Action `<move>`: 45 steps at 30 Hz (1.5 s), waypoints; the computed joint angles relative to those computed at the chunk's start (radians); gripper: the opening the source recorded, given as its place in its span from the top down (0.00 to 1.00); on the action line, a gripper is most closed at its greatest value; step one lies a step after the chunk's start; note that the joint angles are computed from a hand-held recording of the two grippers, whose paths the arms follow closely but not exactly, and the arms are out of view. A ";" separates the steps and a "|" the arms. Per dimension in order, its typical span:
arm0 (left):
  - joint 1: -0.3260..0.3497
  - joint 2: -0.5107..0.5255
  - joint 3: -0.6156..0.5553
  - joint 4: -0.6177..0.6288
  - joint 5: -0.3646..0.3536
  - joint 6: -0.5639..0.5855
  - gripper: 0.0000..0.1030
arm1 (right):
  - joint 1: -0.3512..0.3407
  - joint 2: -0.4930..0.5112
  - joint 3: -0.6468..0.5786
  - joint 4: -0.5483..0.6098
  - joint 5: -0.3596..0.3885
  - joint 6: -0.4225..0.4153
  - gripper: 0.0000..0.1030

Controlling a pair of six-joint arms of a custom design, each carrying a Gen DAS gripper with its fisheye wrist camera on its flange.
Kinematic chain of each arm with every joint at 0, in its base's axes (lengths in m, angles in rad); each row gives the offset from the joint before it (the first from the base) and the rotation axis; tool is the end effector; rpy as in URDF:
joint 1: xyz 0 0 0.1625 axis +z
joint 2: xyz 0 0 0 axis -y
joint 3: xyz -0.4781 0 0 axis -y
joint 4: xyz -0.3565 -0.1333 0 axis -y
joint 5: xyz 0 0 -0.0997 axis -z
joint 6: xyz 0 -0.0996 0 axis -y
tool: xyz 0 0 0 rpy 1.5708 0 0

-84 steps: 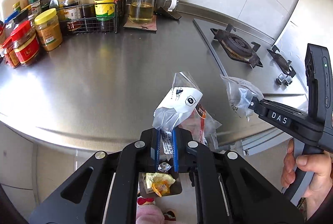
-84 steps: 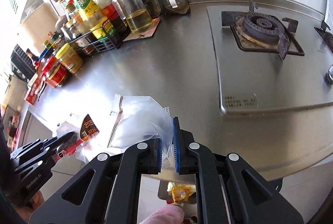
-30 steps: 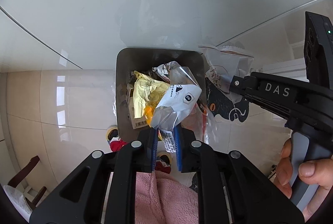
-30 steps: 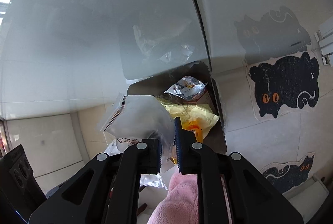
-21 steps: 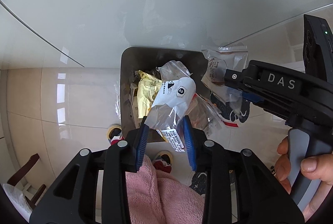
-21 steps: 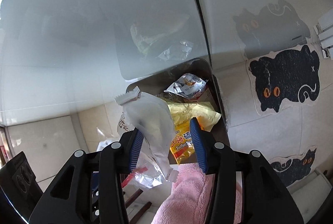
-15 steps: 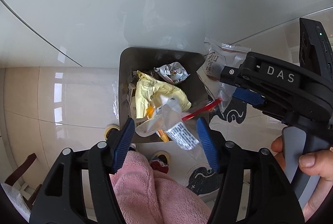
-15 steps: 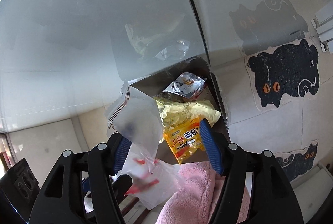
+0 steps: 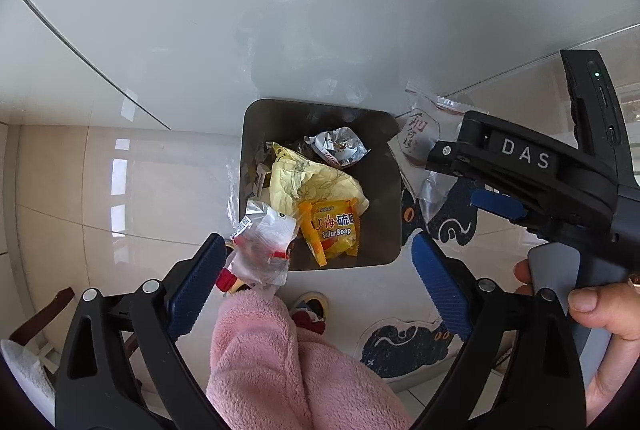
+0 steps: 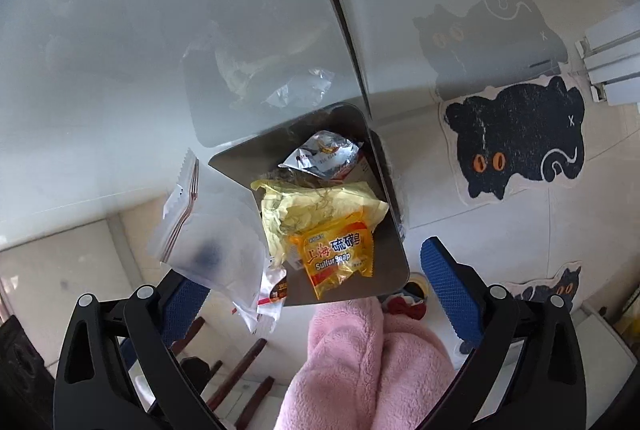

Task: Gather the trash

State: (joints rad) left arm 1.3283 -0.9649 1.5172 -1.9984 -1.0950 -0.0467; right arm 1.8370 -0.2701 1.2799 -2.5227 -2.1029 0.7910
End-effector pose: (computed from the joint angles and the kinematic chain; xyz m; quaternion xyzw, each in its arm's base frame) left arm 0.0143 -0.6872 0.2682 0.1094 0.9639 0.0260 0.2415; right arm 0.2758 -0.6970 -0.1032 -0.2428 -0.9334 0.1084 0.2410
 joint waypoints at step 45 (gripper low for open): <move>-0.001 -0.033 0.018 -0.058 -0.046 -0.016 0.11 | -0.034 -0.057 0.178 -0.286 0.242 -0.004 0.03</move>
